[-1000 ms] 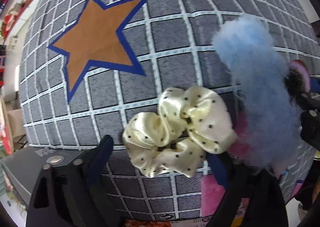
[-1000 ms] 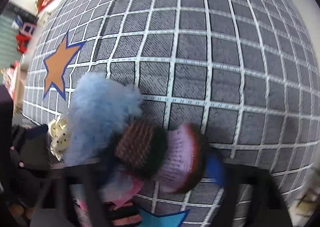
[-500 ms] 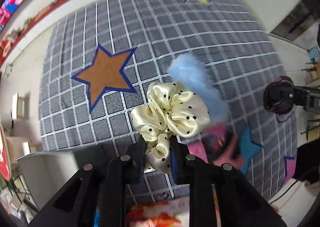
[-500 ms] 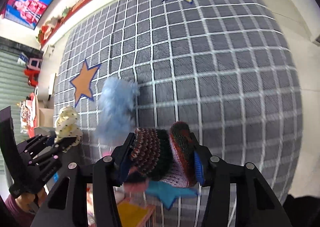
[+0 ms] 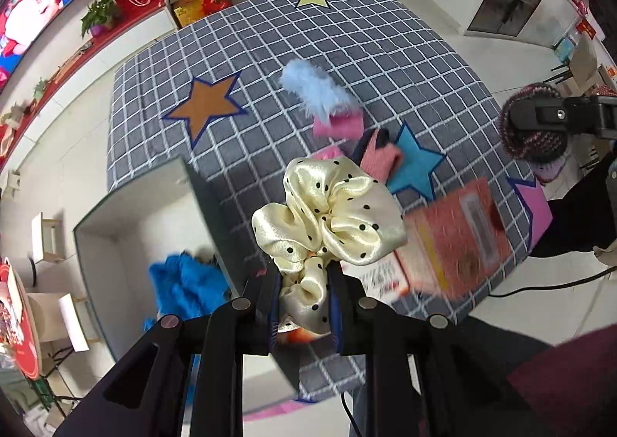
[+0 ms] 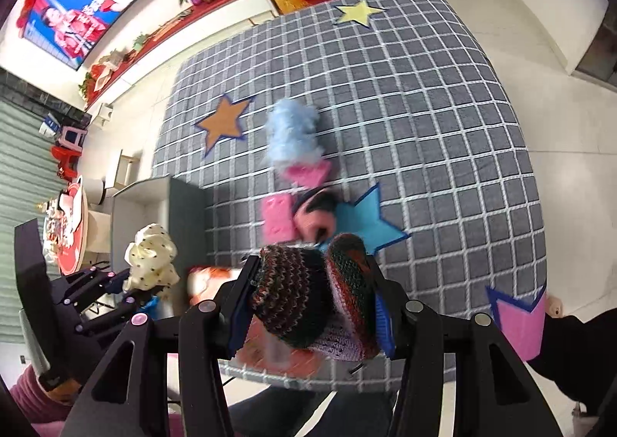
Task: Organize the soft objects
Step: 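Carry the scrunchie and knit hat over the white box with both tools, then open both tools to drop the scrunchie and knit hat into the box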
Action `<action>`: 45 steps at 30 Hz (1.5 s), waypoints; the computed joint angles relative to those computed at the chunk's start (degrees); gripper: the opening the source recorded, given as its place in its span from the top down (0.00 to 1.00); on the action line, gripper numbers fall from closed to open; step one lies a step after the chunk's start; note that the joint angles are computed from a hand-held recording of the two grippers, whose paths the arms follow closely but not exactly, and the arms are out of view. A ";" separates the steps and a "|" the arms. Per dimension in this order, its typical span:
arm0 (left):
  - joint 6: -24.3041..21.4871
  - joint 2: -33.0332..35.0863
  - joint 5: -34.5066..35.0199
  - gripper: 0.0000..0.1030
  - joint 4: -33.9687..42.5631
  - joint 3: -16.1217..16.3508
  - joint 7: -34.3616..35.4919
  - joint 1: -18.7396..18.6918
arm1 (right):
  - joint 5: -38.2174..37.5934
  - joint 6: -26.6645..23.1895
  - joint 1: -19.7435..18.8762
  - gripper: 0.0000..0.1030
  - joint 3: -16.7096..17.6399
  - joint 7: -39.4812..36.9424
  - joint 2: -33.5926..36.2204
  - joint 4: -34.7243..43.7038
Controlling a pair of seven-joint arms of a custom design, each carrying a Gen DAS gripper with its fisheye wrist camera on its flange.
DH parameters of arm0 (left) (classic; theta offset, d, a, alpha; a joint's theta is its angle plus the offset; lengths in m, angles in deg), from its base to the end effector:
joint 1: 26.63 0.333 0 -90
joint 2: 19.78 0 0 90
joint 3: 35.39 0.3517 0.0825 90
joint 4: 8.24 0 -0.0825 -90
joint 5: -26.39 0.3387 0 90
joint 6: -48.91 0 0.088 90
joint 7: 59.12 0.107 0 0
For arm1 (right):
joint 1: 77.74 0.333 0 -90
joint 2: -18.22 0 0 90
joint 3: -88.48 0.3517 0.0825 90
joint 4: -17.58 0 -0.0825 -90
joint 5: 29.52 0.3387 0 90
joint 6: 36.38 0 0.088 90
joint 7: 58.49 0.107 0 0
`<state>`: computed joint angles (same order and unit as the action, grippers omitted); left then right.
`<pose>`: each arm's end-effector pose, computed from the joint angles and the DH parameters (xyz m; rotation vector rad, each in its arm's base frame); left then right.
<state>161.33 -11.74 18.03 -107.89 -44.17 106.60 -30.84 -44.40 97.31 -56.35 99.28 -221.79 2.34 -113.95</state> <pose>0.5594 -0.1332 0.5478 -0.1157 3.0839 -0.2687 0.3724 0.2386 0.5455 -0.5765 2.6896 -0.1621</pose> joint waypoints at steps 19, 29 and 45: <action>-1.70 5.98 -4.53 0.78 9.89 1.95 -3.64 5.33 | -1.61 -7.79 4.64 0.49 -1.60 -15.93 18.12 24.75; -2.22 12.26 -2.22 0.78 16.85 3.84 -13.58 7.44 | 3.91 -7.91 4.44 0.49 -2.48 -31.77 27.18 35.36; -0.46 17.77 -1.84 0.16 21.51 3.20 -24.36 10.40 | 11.29 -20.19 2.93 0.34 -5.94 -57.60 54.69 75.28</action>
